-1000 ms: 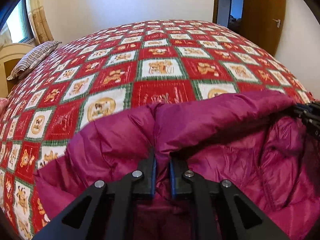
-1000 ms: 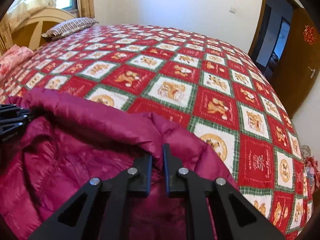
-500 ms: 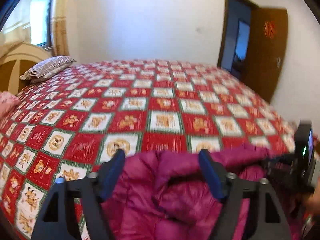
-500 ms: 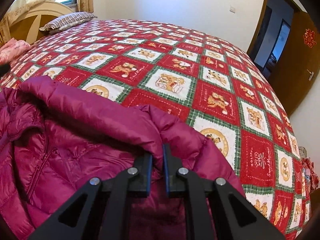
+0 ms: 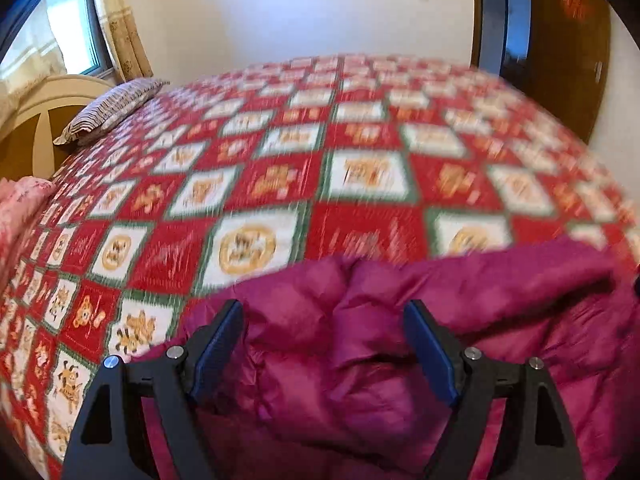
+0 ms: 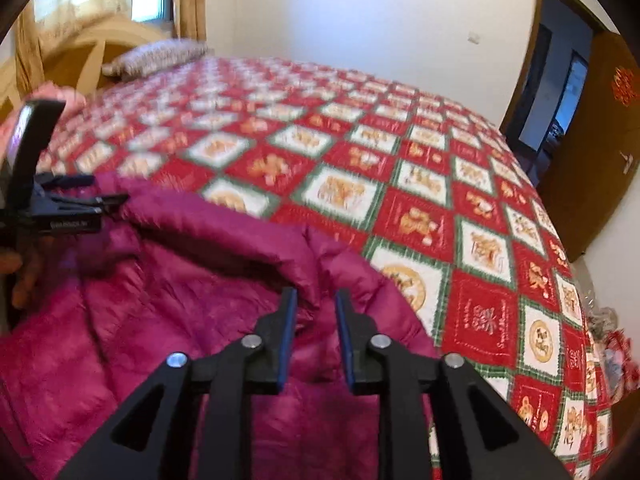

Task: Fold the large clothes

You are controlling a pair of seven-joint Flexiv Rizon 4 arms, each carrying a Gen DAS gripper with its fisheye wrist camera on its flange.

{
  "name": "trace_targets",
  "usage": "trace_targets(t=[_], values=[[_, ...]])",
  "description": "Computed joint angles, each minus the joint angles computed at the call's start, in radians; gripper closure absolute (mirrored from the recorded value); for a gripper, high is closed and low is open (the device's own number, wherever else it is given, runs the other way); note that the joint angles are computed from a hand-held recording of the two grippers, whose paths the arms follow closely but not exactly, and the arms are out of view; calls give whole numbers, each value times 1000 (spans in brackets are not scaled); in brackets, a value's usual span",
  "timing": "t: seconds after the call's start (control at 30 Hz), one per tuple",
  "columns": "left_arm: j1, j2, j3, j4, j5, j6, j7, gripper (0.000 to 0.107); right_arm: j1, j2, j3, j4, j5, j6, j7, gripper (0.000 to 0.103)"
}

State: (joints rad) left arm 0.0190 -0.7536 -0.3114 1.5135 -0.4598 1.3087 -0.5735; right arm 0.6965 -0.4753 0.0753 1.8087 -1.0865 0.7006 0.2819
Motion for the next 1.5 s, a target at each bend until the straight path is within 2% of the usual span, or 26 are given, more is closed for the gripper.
trace_targets(t=[0.03, 0.07, 0.13, 0.17, 0.27, 0.3, 0.4, 0.47, 0.63, 0.87, 1.13, 1.5], values=[[34, 15, -59, 22, -30, 15, 28, 24, 6, 13, -15, 7, -42, 12, 63, 64], [58, 23, -103, 36, -55, 20, 54, 24, 2, 14, -21, 6, -64, 25, 98, 61], [80, 36, -163, 55, -91, 17, 98, 24, -16, -5, -35, -24, -93, 74, 181, 61], [77, 39, -165, 58, -100, 5, 107, 24, -22, -23, -42, -45, -99, 93, 204, 61], [22, 15, -108, 22, -102, -58, 88, 24, -33, -98, -56, -119, -69, 124, 188, 61], [-8, -3, -68, 1, -88, -84, 62, 24, -30, -110, -61, -128, -55, 131, 183, 61], [-46, -34, -9, -15, -67, -91, 19, 24, -24, -154, -79, -141, -16, 167, 198, 62], [-37, -43, -26, -1, -68, -66, 36, 24, -15, -172, -94, -133, -7, 188, 213, 65], [-34, -51, -46, 40, -39, 37, 58, 23, 0, -172, -116, -115, -17, 208, 229, 65], [-45, -64, -29, 29, 20, 62, 21, 21, -3, -179, -130, -106, -24, 247, 250, 65], [-50, -71, -22, 23, 71, 78, -12, 21, 12, -204, -116, -153, 65, 176, 146, 65], [-43, -74, -28, 23, 96, 84, -26, 20, 25, -210, -123, -165, 96, 157, 115, 65]])
